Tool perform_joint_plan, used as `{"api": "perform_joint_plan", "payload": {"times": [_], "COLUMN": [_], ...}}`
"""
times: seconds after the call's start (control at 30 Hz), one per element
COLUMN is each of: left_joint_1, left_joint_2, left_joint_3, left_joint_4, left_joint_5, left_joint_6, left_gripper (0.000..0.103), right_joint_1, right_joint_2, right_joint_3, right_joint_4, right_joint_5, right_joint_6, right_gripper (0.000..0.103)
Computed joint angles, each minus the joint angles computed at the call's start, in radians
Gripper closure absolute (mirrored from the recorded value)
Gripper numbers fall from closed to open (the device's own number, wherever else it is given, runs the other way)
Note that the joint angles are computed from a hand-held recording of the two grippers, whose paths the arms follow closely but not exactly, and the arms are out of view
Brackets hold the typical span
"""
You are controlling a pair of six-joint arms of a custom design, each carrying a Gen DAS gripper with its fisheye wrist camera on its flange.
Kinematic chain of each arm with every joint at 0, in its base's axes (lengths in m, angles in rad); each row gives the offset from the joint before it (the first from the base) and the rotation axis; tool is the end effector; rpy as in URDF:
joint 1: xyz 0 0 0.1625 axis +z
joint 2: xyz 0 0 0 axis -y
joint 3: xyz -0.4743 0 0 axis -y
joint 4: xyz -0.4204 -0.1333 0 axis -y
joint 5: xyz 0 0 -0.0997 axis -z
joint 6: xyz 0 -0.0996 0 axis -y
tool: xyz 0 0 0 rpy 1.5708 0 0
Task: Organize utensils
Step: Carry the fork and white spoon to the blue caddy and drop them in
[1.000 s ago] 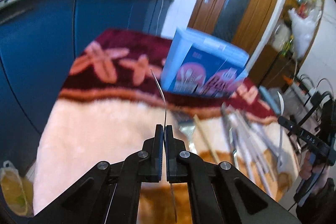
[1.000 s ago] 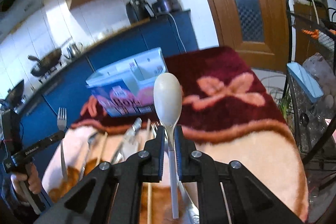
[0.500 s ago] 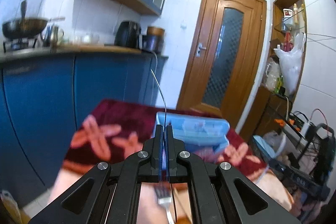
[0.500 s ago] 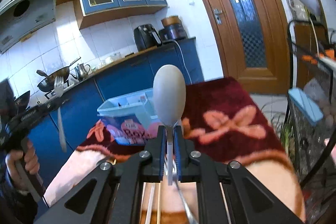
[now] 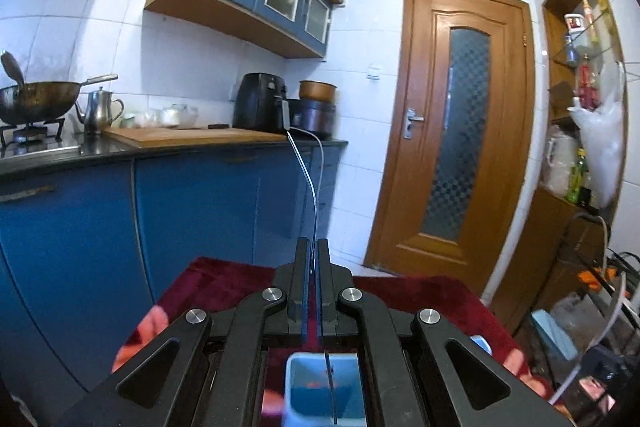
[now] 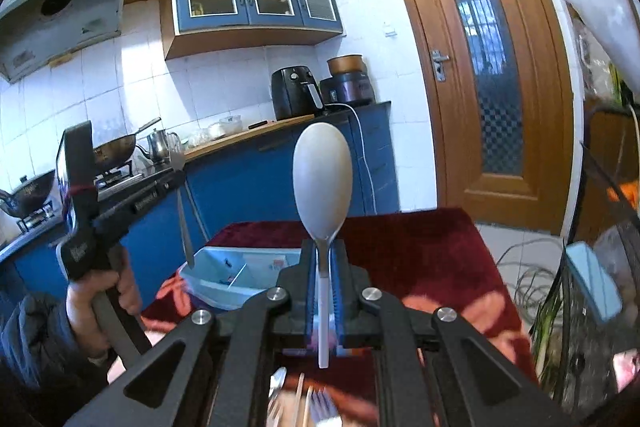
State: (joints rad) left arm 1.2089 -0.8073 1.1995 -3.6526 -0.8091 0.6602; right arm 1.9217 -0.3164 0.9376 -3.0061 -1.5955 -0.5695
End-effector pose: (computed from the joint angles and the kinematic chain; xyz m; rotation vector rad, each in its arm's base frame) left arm -0.0859 -0.7974 0.4520 0.1530 1.7470 -1.6857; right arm 0.4437 -0.8316 0.0695 1.2253 -2.5052 1.1914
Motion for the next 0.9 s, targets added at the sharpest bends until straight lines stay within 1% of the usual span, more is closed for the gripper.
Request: {"api": "perform_joint_plan", "payload": {"times": [0.13,0.23,0.3,0.33,0.4,0.57,0.67,0.73,0.77,0.8,0.83,0.9], "left_joint_1": [0.019,0.033,0.043,0.046,0.050,0.061,0.060,0.059,0.056,0.053,0.050,0.049], "left_joint_2": [0.046,0.053,0.049,0.047,0.050,0.032,0.013,-0.008,-0.014,-0.017,-0.022,-0.035], "left_joint_3": [-0.041,-0.034,-0.016,-0.007,-0.005,0.026,0.058,0.087,0.096,0.101,0.107,0.124], "left_joint_4": [-0.053,-0.038,-0.028,-0.025,-0.026,0.017,0.045,0.074,0.086,0.090,0.097,0.115], "left_joint_5": [-0.019,-0.036,-0.050,-0.053,-0.050,-0.060,-0.056,-0.068,-0.061,-0.049,-0.038,-0.034], "left_joint_6": [0.054,0.030,0.001,-0.008,-0.002,-0.037,-0.055,-0.072,-0.076,-0.077,-0.083,-0.115], "left_gripper": [0.102,0.102,0.101,0.101,0.101,0.101,0.101,0.101,0.101,0.101,0.098,0.092], "right_joint_1": [0.005,0.005,0.006,0.007,0.008,0.009,0.009,0.009,0.009,0.010,0.010,0.011], "right_joint_2": [0.075,0.131,0.181,0.194,0.233,0.261,0.255,0.247,0.234,0.225,0.221,0.192], "right_joint_3": [-0.142,-0.242,-0.331,-0.352,-0.420,-0.470,-0.457,-0.443,-0.420,-0.404,-0.399,-0.345], "right_joint_4": [0.050,0.088,0.138,0.152,0.216,0.332,0.354,0.357,0.352,0.343,0.338,0.304], "right_joint_5": [-0.008,-0.009,-0.022,-0.028,-0.047,-0.091,-0.094,-0.086,-0.080,-0.077,-0.073,-0.062], "right_joint_6": [-0.007,-0.011,-0.010,-0.012,-0.025,-0.044,-0.043,-0.042,-0.039,-0.039,-0.039,-0.039], "right_gripper": [0.094,0.094,0.094,0.094,0.094,0.094,0.094,0.092,0.090,0.083,0.077,0.076]}}
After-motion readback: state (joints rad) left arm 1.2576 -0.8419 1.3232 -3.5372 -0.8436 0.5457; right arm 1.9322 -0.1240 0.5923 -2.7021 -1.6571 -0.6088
